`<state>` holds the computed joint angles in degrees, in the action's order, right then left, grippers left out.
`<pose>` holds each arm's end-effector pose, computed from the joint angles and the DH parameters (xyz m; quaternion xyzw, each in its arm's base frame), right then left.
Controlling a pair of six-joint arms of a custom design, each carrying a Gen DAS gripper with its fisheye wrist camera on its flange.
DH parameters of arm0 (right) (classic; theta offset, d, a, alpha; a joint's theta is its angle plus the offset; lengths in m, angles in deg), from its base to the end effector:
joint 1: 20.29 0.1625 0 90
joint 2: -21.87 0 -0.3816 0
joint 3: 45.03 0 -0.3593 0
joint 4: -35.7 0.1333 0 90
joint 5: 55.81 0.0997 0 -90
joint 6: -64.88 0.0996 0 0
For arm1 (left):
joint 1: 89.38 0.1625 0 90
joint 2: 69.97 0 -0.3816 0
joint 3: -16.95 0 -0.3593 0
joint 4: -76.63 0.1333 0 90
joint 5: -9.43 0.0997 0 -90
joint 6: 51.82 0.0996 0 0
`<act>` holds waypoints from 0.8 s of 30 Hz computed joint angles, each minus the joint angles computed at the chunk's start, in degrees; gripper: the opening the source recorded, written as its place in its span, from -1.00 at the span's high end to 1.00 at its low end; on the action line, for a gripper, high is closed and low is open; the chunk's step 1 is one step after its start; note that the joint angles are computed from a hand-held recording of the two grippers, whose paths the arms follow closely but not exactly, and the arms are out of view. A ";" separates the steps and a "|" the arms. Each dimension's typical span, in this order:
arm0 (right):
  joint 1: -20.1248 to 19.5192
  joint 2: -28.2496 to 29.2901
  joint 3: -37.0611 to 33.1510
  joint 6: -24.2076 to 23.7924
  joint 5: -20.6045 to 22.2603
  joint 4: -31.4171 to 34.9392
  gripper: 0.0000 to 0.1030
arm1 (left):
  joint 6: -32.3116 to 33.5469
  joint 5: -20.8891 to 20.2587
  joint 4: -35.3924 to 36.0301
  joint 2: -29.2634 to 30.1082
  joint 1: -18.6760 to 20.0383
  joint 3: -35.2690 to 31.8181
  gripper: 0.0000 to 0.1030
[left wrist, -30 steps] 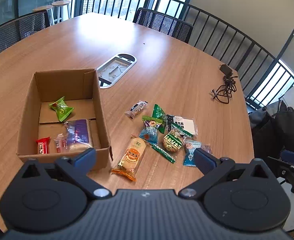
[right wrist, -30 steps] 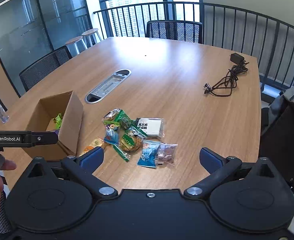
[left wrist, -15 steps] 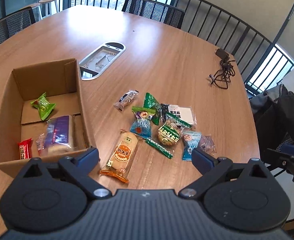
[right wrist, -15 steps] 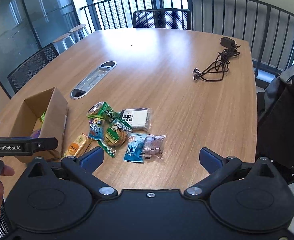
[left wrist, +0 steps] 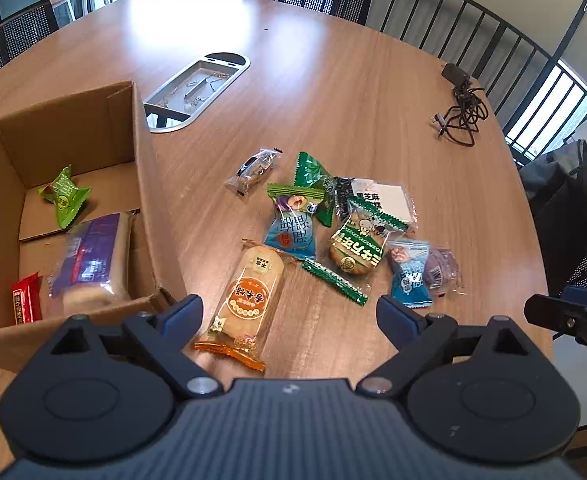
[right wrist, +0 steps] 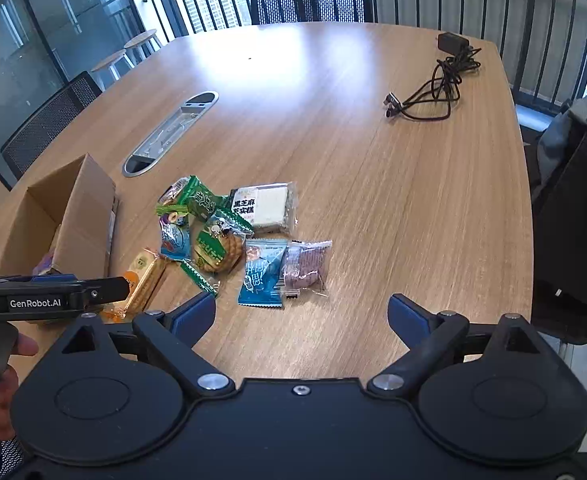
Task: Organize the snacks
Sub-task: 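Grasp the orange-labeled bread pack with the left tool while the right tool grasps the clear cake pack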
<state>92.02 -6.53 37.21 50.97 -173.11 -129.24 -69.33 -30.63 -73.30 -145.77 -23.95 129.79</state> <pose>0.3364 -0.5889 0.0072 0.2559 -0.9214 0.1944 0.2183 -0.0162 -0.5393 0.2957 -0.0289 0.8920 -0.3164 0.3216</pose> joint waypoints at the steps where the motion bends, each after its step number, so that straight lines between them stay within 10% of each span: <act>1: -0.10 0.23 -0.21 0.27 -0.02 0.18 -0.76 | 0.36 0.02 -0.25 0.40 0.26 -0.17 -0.79; 24: -1.13 7.10 -9.52 2.80 -2.38 5.26 -0.36 | 7.39 5.89 -12.18 10.39 1.56 -2.61 -0.39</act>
<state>90.89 0.58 27.68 53.77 -175.49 -123.99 -61.94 -24.74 -85.49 -135.38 -22.39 127.18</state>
